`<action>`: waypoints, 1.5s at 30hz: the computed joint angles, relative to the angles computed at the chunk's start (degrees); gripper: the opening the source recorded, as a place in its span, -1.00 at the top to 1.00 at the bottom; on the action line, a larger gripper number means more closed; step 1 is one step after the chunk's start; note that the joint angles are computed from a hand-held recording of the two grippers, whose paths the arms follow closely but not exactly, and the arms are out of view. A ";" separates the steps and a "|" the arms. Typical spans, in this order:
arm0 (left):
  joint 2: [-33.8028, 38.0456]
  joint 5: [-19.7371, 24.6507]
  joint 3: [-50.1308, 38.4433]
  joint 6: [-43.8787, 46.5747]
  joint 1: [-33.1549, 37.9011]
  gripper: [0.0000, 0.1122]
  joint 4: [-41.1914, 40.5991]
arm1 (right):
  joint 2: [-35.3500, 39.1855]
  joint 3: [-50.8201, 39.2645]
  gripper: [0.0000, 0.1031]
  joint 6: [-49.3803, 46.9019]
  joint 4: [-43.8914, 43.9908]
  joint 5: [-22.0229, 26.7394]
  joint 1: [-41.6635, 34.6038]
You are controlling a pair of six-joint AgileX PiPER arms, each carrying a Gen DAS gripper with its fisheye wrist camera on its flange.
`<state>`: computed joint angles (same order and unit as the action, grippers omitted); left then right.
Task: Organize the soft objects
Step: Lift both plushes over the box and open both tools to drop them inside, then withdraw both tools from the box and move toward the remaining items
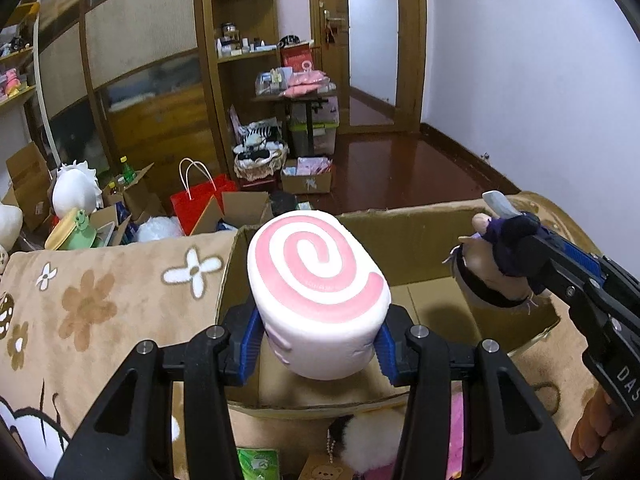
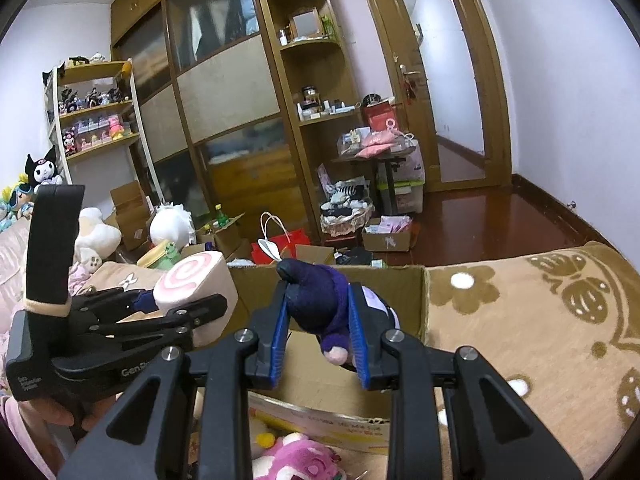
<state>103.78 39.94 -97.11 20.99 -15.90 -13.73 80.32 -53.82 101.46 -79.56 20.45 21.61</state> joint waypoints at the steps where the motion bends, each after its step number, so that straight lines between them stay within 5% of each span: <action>1: 0.40 0.57 -0.37 -0.17 -0.07 0.15 0.30 | 0.18 0.13 0.43 0.25 -0.28 -0.18 0.01; 12: 1.74 2.93 -0.87 -0.73 -1.20 0.01 2.96 | 1.32 0.12 0.38 -5.18 7.21 -1.33 -0.91; 16: 0.79 1.15 0.36 -1.43 -0.85 -0.37 3.60 | 0.58 0.84 0.38 -4.07 7.03 -0.65 -0.97; 20: -0.89 -0.39 2.21 -1.04 0.02 -0.49 3.49 | -0.15 0.76 0.34 -5.33 8.09 1.16 -0.10; 31: -5.18 3.33 3.61 -4.44 3.12 -0.72 4.46 | -5.38 1.49 -1.00 -5.09 9.30 10.37 5.41; 45: -16.02 6.87 12.01 -2.03 7.74 -0.72 5.08 | -9.69 -0.53 -1.00 -8.11 13.52 27.77 17.78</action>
